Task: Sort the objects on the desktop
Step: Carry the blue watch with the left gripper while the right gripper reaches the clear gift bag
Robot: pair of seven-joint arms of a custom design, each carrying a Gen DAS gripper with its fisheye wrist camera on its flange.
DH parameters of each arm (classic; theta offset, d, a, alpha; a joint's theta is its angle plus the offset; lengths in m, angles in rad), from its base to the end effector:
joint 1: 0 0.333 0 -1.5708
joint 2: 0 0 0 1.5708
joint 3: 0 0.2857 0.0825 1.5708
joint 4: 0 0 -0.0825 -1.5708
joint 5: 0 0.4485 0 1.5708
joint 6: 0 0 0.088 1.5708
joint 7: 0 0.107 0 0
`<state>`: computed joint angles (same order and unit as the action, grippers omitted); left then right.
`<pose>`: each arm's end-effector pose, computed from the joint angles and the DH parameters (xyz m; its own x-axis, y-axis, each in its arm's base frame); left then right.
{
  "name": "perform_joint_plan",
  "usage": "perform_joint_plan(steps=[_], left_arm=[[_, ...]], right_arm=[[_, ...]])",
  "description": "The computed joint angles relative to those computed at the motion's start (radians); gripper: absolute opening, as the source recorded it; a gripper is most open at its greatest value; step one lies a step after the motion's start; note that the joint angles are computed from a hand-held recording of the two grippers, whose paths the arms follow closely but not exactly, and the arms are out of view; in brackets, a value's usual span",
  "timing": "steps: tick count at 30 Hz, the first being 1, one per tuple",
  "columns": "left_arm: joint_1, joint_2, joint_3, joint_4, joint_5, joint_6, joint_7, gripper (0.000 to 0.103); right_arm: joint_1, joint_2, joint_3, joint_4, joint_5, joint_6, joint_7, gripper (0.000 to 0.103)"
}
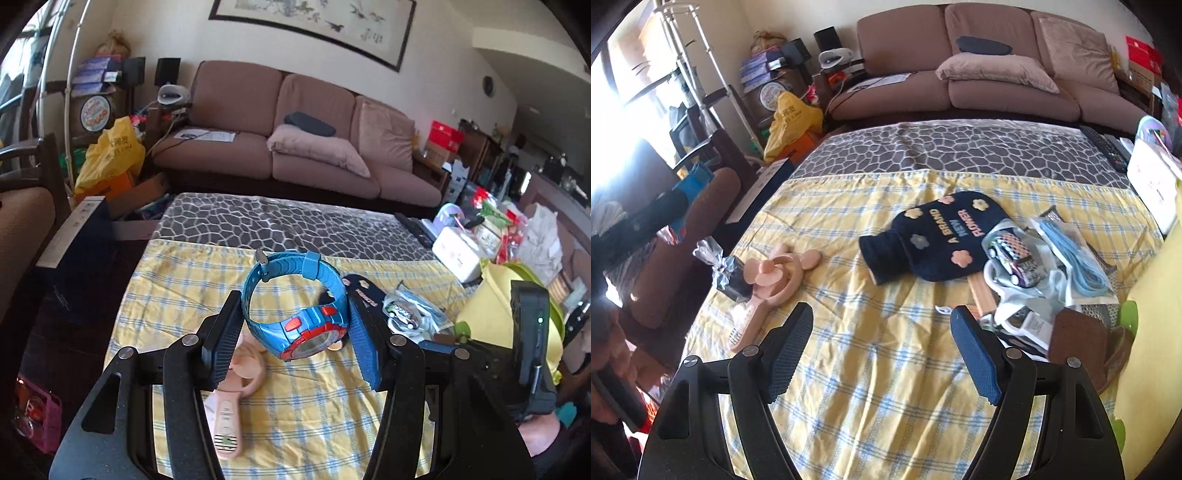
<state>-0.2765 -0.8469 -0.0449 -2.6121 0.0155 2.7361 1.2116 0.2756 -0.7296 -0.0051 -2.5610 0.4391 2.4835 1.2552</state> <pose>0.4117 -0.1399 0.5902 -0.0997 -0.9646 0.2440 -0.5993 -0.1375 -0.7886 0.4442 0.1213 0.5331 0.3904 -0.8920 -0.2279 -0.7539 -0.1676 -0.6353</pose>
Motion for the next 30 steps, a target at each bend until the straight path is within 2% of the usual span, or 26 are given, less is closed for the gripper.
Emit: perform_joint_plan(steps=[10, 17, 23, 30], left_arm=[[0.089, -0.090, 0.063, -0.070, -0.008, -0.026, 0.009, 0.052], [0.147, -0.147, 0.093, -0.114, -0.021, -0.021, 0.005, 0.052], [0.175, -0.168, 0.118, -0.134, -0.034, -0.016, 0.011, 0.052], [0.182, -0.169, 0.124, -0.140, -0.046, -0.012, 0.022, 0.052]], right_arm=[[0.160, 0.107, 0.038, 0.032, 0.098, 0.129, -0.054, 0.080], [0.252, 0.245, 0.053, 0.112, 0.160, 0.219, -0.132, 0.080], [0.290, 0.336, 0.082, 0.174, 0.179, 0.274, -0.196, 0.080], [0.276, 0.419, 0.125, 0.223, 0.117, 0.301, -0.193, 0.080]])
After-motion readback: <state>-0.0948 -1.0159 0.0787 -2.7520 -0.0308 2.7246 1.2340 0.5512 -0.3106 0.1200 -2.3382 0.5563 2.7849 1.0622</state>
